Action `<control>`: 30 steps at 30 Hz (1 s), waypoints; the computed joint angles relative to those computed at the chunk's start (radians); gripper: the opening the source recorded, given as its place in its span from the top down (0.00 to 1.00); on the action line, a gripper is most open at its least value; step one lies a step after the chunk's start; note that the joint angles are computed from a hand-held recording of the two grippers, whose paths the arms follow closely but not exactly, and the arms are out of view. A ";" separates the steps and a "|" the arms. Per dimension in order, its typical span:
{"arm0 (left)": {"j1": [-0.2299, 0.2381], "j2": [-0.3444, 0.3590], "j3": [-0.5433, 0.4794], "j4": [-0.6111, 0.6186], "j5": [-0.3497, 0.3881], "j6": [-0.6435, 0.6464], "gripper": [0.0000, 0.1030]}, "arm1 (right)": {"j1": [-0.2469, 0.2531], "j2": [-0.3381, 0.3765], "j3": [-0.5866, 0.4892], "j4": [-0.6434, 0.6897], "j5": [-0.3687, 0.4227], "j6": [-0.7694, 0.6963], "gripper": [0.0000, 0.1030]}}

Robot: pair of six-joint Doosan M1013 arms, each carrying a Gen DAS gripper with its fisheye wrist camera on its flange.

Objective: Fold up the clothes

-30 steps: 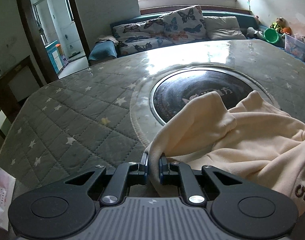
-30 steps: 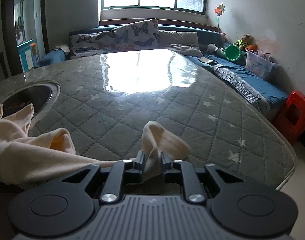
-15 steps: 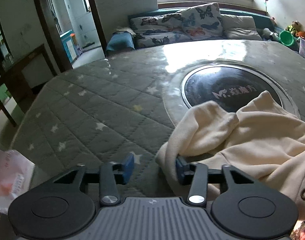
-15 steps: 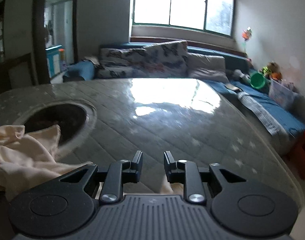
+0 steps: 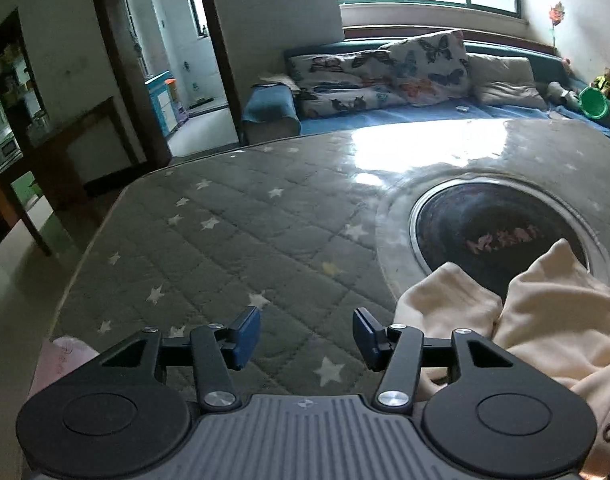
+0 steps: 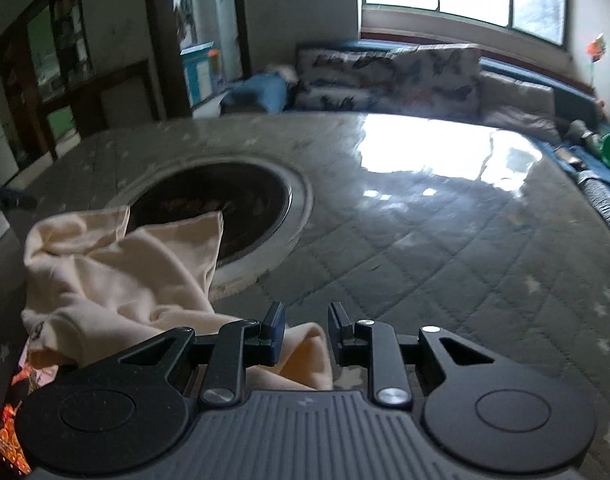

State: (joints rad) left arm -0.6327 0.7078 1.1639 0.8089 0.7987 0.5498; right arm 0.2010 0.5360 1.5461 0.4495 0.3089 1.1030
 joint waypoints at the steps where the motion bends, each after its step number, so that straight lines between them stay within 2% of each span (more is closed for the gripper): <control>1: -0.001 0.005 -0.011 -0.024 -0.028 0.043 0.47 | -0.001 0.005 -0.007 -0.008 0.014 0.009 0.76; 3: -0.001 0.025 -0.048 -0.113 -0.087 0.167 0.47 | -0.004 0.012 -0.015 -0.007 0.039 0.022 0.72; 6: 0.005 0.086 -0.147 -0.331 -0.139 0.405 0.47 | -0.013 0.018 -0.022 0.017 0.071 0.029 0.71; 9: 0.008 0.163 -0.270 -0.500 -0.122 0.602 0.47 | -0.023 0.019 -0.030 0.051 0.095 0.031 0.71; 12: 0.008 0.238 -0.390 -0.607 -0.089 0.748 0.47 | -0.028 0.018 -0.035 0.043 0.106 0.057 0.71; 18: 0.011 0.349 -0.569 -0.735 -0.005 0.922 0.46 | -0.038 0.022 -0.047 0.038 0.139 0.095 0.70; 20: 0.016 0.367 -0.596 -0.793 0.016 0.977 0.46 | -0.039 0.022 -0.050 0.028 0.145 0.106 0.70; 22: 0.019 0.368 -0.589 -0.825 -0.004 1.009 0.46 | -0.040 0.023 -0.053 0.019 0.151 0.114 0.70; 23: 0.022 0.368 -0.585 -0.851 -0.015 1.030 0.48 | -0.041 0.024 -0.056 0.014 0.154 0.118 0.70; 25: 0.026 0.365 -0.575 -0.904 -0.034 1.069 0.63 | -0.040 0.028 -0.061 0.006 0.156 0.126 0.70; 26: 0.028 0.363 -0.569 -0.935 -0.045 1.096 0.81 | -0.040 0.029 -0.063 0.004 0.157 0.129 0.70; 27: 0.027 0.357 -0.557 -0.938 -0.060 1.103 0.90 | -0.040 0.030 -0.064 0.004 0.155 0.130 0.70; 30: 0.009 0.327 -0.499 -0.812 -0.142 1.025 0.92 | -0.038 0.030 -0.063 0.012 0.141 0.123 0.70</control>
